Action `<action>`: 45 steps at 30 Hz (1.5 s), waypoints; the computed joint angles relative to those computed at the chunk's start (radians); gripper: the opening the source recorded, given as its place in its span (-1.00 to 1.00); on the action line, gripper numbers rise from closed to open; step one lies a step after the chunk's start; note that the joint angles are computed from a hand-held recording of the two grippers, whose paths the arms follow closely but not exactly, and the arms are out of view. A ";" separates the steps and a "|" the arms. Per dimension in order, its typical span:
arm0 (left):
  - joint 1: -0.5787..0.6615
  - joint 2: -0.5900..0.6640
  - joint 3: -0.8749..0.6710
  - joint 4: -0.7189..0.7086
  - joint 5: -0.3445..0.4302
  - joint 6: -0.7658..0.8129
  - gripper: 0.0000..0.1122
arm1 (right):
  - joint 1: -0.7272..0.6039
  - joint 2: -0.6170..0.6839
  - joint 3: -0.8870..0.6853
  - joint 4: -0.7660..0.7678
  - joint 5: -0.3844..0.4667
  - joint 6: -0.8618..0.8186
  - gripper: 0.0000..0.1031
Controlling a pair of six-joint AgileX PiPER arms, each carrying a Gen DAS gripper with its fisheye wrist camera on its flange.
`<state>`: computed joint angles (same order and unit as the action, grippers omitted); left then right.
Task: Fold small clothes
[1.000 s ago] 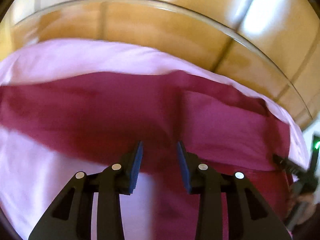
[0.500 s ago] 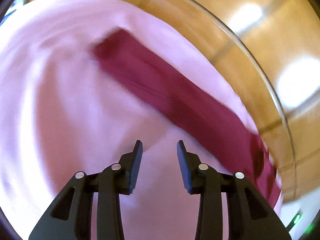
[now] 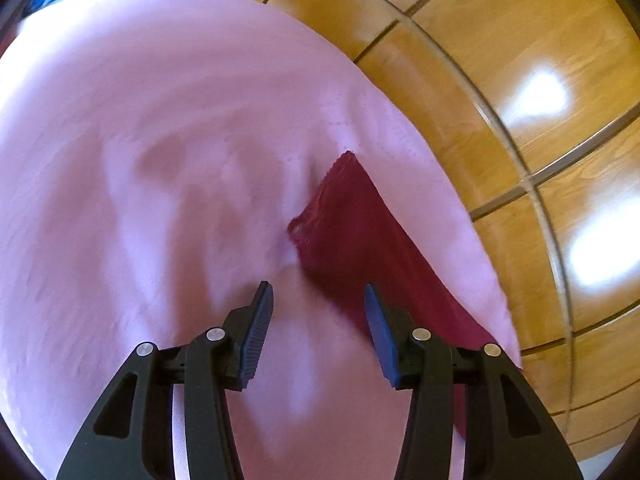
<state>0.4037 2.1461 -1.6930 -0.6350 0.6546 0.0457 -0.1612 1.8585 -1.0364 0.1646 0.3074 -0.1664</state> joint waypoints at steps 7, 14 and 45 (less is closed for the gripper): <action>-0.053 0.172 -0.319 0.266 0.115 -0.246 -0.57 | -0.001 -0.013 0.022 -0.013 -0.014 0.007 0.97; -0.105 -0.023 -0.095 -0.096 0.026 0.164 -0.90 | -0.004 -0.014 0.027 0.004 -0.021 -0.008 0.97; -0.756 -0.216 0.305 -0.187 -0.140 0.502 -0.35 | 0.006 0.283 -0.484 0.862 0.684 -0.356 -0.15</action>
<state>-0.3520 1.9298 -1.3882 -0.8224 0.5149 0.5474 -0.1554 2.1412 -1.5206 1.0266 0.9909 -0.5228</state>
